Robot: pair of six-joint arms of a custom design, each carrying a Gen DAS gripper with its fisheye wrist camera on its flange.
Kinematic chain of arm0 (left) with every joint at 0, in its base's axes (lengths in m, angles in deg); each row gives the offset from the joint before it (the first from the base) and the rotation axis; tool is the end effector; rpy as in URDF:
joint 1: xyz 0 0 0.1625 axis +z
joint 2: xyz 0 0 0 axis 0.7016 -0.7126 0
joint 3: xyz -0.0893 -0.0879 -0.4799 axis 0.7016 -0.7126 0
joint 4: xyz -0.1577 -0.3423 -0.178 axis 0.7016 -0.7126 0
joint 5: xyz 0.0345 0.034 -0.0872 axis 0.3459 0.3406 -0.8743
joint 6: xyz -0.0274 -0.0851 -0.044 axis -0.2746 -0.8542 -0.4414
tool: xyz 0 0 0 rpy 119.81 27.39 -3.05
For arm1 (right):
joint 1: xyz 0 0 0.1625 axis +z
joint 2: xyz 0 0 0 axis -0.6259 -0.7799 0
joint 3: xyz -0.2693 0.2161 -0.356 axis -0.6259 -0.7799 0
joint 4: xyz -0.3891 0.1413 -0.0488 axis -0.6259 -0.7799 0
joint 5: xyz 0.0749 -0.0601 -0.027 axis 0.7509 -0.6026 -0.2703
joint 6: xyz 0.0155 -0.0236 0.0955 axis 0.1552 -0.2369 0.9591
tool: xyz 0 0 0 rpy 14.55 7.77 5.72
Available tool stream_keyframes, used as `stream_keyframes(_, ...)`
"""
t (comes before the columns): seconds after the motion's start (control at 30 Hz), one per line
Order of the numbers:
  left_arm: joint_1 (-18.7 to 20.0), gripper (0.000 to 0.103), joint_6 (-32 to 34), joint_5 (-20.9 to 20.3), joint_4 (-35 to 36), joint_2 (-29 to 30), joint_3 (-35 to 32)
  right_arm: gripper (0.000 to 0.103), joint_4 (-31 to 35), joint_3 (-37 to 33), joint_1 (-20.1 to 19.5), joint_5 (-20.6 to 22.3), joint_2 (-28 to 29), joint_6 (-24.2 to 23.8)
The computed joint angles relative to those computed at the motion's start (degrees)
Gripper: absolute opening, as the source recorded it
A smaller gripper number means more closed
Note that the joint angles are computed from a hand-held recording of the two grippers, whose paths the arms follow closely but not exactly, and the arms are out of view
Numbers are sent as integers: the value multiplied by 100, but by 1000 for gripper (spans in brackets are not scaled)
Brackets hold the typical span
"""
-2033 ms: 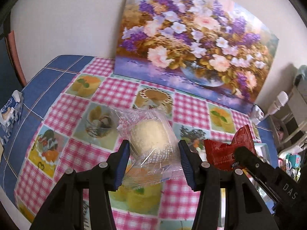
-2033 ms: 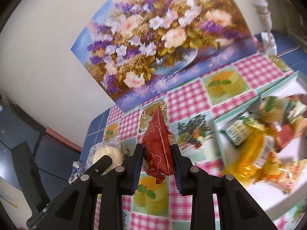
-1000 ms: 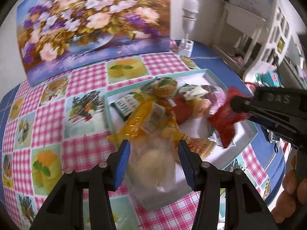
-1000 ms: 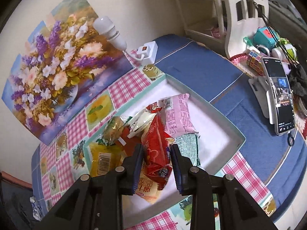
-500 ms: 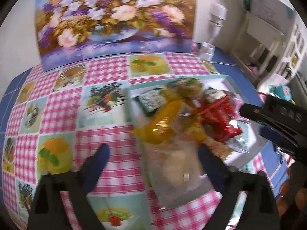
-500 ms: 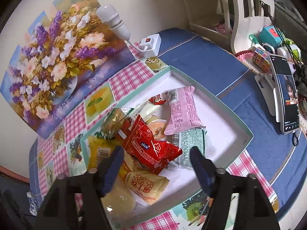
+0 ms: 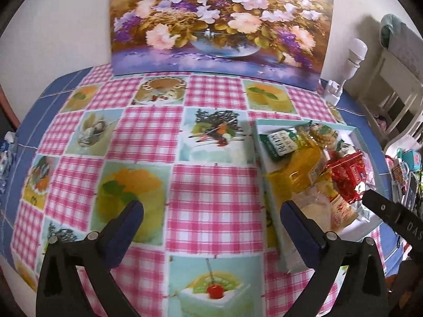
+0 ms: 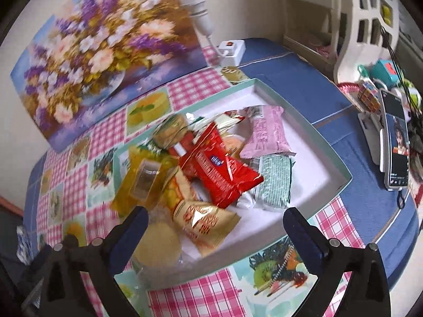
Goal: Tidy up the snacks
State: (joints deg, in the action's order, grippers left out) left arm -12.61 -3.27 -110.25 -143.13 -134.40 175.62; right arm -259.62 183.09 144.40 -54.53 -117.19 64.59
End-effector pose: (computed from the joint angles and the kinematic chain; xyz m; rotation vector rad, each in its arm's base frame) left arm -0.2975 -0.4258 0.1251 0.3746 2.3516 -0.5675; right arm 0.1615 -0.3629 0.2473 -0.3419 -2.3017 0.8941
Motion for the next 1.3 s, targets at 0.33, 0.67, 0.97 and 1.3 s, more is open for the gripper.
stream_keyframes(0.33, -326, 103, -762, 437, 1158, -179, -32, 103, 165, 44, 308, -183, 102, -176)
stream_keyframes(0.67, -418, 103, -1538, 555, 2319, -258, -227, 103, 7, 27, 440, -242, 169, -355)
stream_keyframes(0.97, -321, 103, -1458, 413, 2207, -285, -244, 103, 85, -44, 442, -313, 243, -466)
stream_keyframes(1.3, -217, 103, -1293, 299, 1970, -302, -252, 103, 153, -144, 480, -444, 363, -670)
